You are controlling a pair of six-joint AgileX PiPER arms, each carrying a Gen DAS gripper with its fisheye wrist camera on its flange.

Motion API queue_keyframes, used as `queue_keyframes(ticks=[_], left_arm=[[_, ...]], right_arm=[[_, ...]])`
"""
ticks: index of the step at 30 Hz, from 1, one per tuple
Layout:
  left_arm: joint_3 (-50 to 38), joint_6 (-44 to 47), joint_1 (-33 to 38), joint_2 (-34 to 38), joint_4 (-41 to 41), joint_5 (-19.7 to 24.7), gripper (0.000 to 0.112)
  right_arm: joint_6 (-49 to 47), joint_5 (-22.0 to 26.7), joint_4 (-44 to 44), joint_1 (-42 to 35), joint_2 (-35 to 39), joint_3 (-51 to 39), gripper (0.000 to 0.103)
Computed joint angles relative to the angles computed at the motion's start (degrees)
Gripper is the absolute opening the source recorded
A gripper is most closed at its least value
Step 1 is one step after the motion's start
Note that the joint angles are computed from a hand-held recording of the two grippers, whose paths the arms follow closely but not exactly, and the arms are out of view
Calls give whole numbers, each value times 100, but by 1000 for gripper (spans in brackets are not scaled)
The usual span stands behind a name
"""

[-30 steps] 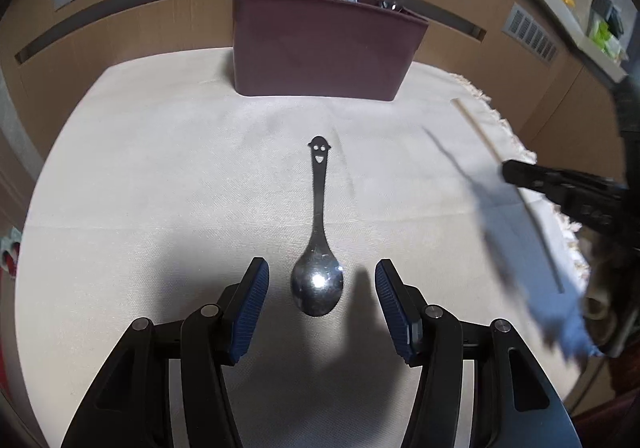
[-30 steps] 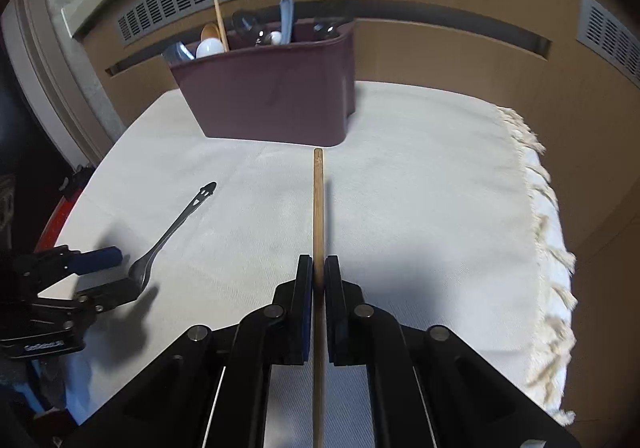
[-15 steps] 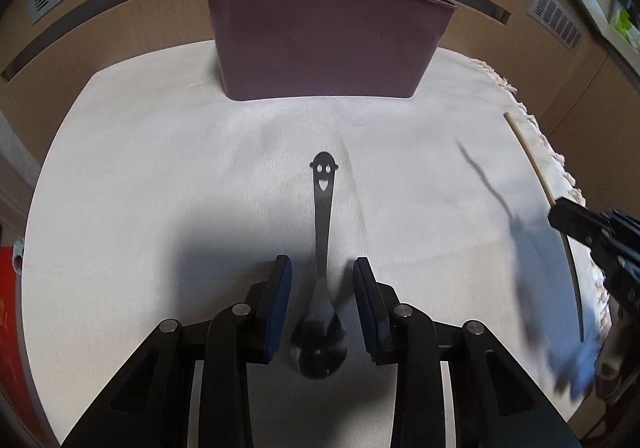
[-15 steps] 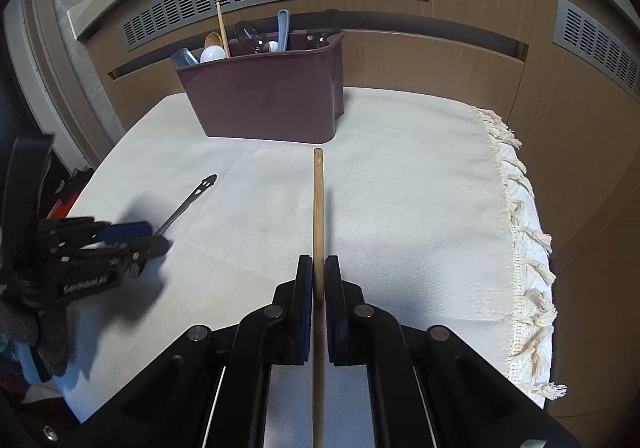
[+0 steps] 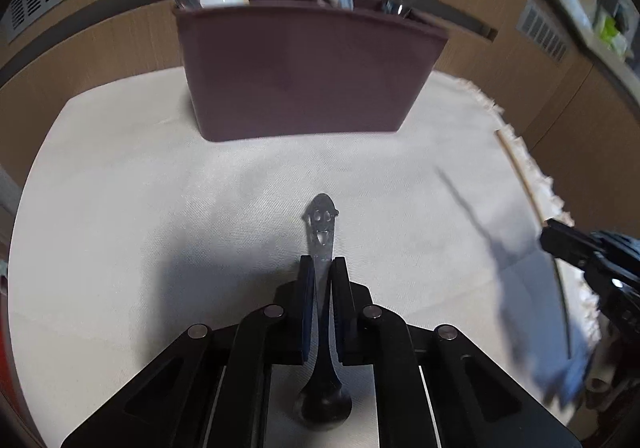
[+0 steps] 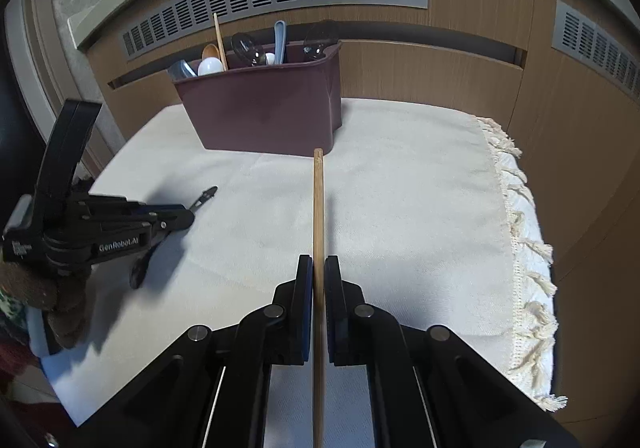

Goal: Organize utensils
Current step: 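Close the left tool on the black smiley-face spoon's handle, then carry the chopstick and smiley spoon over the caddy and drop them in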

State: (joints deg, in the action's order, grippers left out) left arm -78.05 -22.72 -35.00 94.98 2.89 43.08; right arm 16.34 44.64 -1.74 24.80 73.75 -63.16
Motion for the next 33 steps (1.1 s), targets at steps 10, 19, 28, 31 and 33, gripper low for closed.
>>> queue_keyframes(ticks=[10, 19, 28, 31, 33], left_arm=[[468, -676, -326, -1121, 400, -555, 0], [459, -745, -357, -1205, 396, -613, 0], [684, 300, 310, -1145, -631, -459, 4], [561, 1349, 819, -747, -1425, -404, 7], [302, 1692, 1149, -331, -1640, -331, 8]], right_arm=[[-723, -79, 998, -426, -156, -106, 5], [-598, 156, 627, -289, 70, -74, 5], [-1519, 580, 1492, -726, 433, -89, 9], [-1436, 561, 1313, -670, 614, -135, 10], [-1269, 574, 1145, -609, 740, -208, 10]])
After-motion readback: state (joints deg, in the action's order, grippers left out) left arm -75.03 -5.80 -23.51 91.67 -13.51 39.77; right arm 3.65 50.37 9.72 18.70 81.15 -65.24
